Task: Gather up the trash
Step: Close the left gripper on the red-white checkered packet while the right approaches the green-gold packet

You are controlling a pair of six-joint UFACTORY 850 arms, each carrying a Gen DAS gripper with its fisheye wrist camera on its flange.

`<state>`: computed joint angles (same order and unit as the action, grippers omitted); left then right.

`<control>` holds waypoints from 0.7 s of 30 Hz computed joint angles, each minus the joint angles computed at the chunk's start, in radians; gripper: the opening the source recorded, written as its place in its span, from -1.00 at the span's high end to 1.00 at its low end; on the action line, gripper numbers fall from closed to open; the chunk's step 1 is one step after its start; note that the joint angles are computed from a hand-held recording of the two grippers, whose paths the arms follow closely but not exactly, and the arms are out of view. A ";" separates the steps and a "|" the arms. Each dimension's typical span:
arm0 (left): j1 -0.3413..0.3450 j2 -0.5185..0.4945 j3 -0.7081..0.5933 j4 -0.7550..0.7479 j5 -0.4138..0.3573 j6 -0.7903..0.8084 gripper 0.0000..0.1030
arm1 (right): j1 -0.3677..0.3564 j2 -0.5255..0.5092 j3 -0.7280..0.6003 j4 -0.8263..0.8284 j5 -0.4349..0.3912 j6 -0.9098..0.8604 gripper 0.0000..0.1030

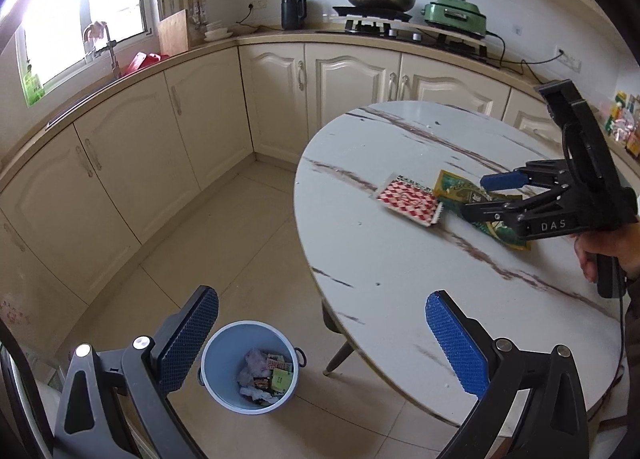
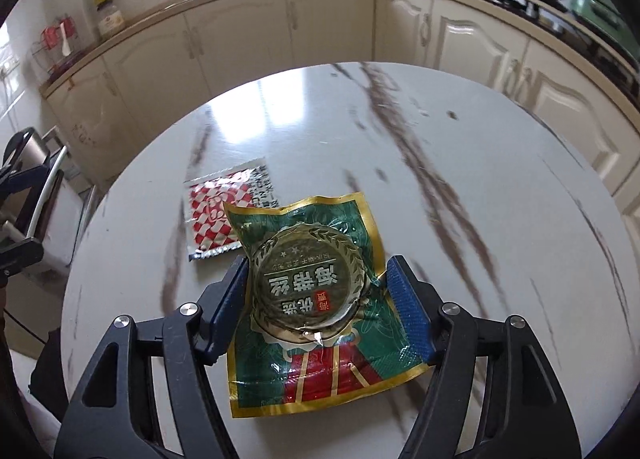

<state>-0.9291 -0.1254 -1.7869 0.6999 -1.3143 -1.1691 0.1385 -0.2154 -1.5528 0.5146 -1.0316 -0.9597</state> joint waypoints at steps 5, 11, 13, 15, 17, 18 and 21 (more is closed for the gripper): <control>0.070 0.064 0.082 -0.047 0.076 -0.019 -0.98 | 0.110 0.032 0.049 -0.004 0.027 -0.020 -0.30; 0.194 0.079 0.127 -0.140 0.214 0.024 -0.98 | 0.147 0.030 0.036 -0.123 0.129 0.180 -0.21; 0.230 0.058 0.111 -0.181 0.237 0.079 -0.98 | 0.134 0.023 0.026 -0.107 0.116 0.179 -0.15; 0.269 0.040 0.097 -0.248 0.289 0.165 -0.98 | 0.124 0.022 0.022 -0.093 0.102 0.179 0.32; 0.298 0.011 0.075 -0.272 0.304 0.217 -0.98 | 0.119 0.014 0.012 -0.098 0.097 0.183 0.32; 0.307 0.001 0.067 -0.281 0.307 0.232 -0.98 | 0.117 0.017 0.017 -0.094 0.098 0.181 0.32; 0.342 -0.020 0.056 -0.337 0.332 0.289 -0.98 | 0.116 0.022 0.025 -0.083 0.109 0.177 0.32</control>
<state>-0.5872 -0.1455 -1.7312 0.3632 -0.9819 -0.8798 0.2546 -0.1932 -1.5279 0.4312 -0.9226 -0.7822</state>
